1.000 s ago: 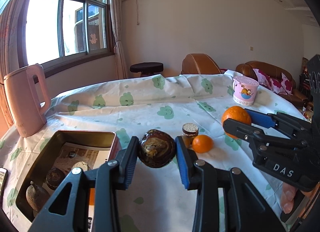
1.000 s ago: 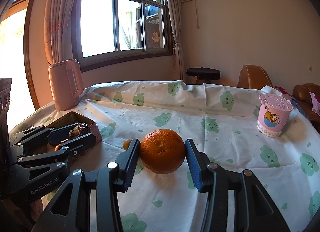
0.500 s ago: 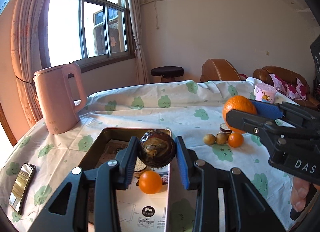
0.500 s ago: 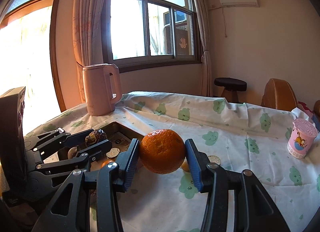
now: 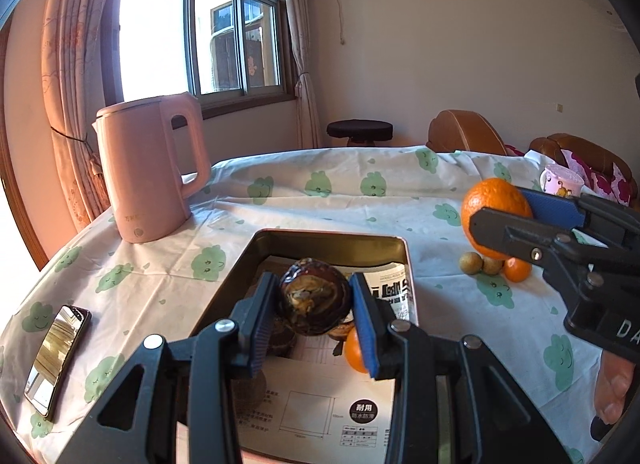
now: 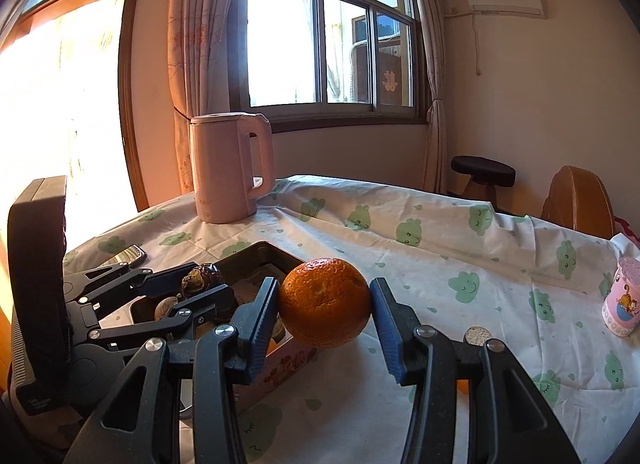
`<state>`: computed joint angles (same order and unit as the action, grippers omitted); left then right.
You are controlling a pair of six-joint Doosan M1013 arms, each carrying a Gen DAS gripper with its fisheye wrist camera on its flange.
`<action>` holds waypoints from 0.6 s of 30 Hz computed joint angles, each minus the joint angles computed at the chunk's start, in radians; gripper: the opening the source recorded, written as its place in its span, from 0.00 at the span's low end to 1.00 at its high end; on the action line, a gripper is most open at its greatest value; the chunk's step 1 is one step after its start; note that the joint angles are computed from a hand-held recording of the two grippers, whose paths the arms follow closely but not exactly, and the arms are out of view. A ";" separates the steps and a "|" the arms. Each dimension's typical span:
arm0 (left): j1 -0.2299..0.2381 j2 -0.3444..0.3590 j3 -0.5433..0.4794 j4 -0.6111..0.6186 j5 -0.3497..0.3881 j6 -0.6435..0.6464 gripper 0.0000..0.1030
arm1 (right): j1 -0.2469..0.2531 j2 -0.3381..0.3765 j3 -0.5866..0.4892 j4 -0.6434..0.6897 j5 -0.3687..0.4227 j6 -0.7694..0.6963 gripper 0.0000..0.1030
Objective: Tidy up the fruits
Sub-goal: 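Carry the large orange with the right tool while the left tool carries the dark fruit over the tin box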
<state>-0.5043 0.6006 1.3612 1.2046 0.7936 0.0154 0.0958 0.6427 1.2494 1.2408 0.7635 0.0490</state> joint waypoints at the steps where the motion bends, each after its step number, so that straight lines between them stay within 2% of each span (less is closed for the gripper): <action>1: 0.002 0.000 0.001 -0.002 0.003 0.000 0.37 | 0.002 0.001 -0.001 -0.004 -0.001 0.001 0.47; 18: 0.022 0.003 0.000 -0.058 0.025 0.041 0.37 | 0.035 0.027 -0.041 -0.061 -0.022 0.033 0.47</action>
<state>-0.4820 0.6038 1.3612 1.1470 0.8183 0.0564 0.1312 0.6693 1.2086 1.1797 0.7416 0.0823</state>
